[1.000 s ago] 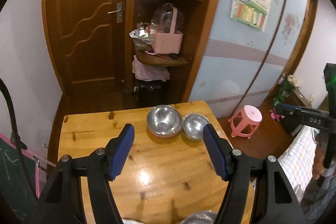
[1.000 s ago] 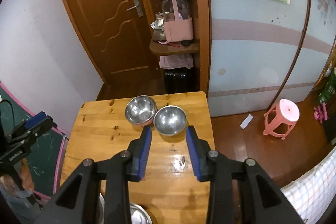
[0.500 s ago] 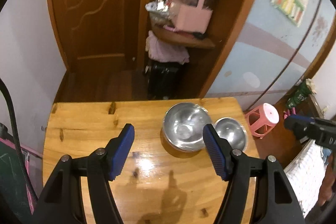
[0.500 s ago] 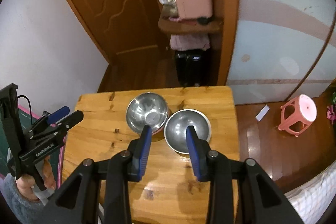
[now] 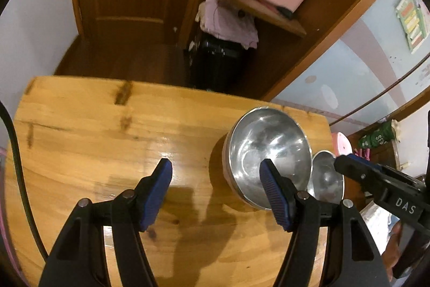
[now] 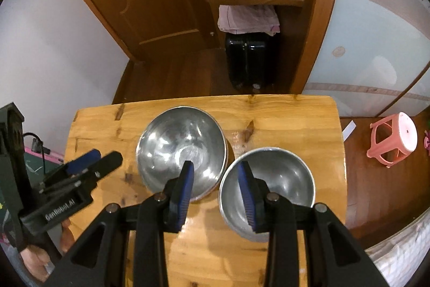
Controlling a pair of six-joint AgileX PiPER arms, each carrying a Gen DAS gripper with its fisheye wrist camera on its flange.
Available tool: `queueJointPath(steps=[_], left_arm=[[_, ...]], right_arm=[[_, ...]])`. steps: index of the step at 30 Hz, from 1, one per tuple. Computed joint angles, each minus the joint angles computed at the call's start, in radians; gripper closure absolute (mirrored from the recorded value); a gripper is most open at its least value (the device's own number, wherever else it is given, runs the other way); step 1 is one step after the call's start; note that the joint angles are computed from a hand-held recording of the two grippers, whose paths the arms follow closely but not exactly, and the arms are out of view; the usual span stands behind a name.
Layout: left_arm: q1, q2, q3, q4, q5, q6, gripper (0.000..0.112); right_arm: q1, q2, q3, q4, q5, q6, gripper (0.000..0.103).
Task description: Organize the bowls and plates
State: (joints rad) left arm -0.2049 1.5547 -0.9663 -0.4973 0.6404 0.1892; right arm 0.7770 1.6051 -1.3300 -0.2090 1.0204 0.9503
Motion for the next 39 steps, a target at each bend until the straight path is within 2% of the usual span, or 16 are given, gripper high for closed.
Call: queueJointPath(steps=[8,13,15,18,20,21,22,23,27,31,39], left_arm=[[0.011,0.092,0.001,-0.152,-0.018,0.122,0.050],[0.002,0.138,0.000,-0.201,-0.024,0.164,0.062],[-0.002,0.155,-0.003,-0.220,-0.027,0.172,0.067],[-0.005,0.173,-0.012,-0.245,-0.016,0.178,0.072],[-0.013,0.182,-0.019,-0.241,-0.013,0.175,0.080],[-0.019,0.188,-0.020,-0.239,-0.016,0.177,0.090],[-0.027,0.192,-0.022,-0.227,-0.020,0.169,0.095],[-0.028,0.192,-0.019,-0.224,-0.027,0.170,0.095],[-0.039,0.164,-0.006,-0.142,-0.044,0.092,0.100],[-0.033,0.124,-0.008,-0.096,-0.022,0.035,0.101],[-0.022,-0.081,0.012,0.023,0.142,-0.051,0.101]], right_arm=[[-0.038,0.117,-0.054,0.001,-0.010,-0.051,0.069],[-0.059,0.174,-0.075,0.015,-0.019,-0.080,0.070],[-0.064,0.187,-0.078,0.023,-0.026,-0.091,0.078],[-0.067,0.211,-0.088,0.028,-0.022,-0.100,0.084],[-0.071,0.229,-0.098,0.030,-0.015,-0.104,0.088],[-0.073,0.234,-0.097,0.033,-0.016,-0.102,0.093],[-0.077,0.237,-0.091,0.040,-0.024,-0.101,0.095],[-0.080,0.239,-0.088,0.044,-0.028,-0.100,0.097],[-0.085,0.209,-0.047,0.068,-0.078,-0.104,0.097],[-0.043,0.205,-0.074,0.038,-0.029,-0.085,0.097],[0.033,0.082,-0.064,0.043,0.037,0.000,0.096]])
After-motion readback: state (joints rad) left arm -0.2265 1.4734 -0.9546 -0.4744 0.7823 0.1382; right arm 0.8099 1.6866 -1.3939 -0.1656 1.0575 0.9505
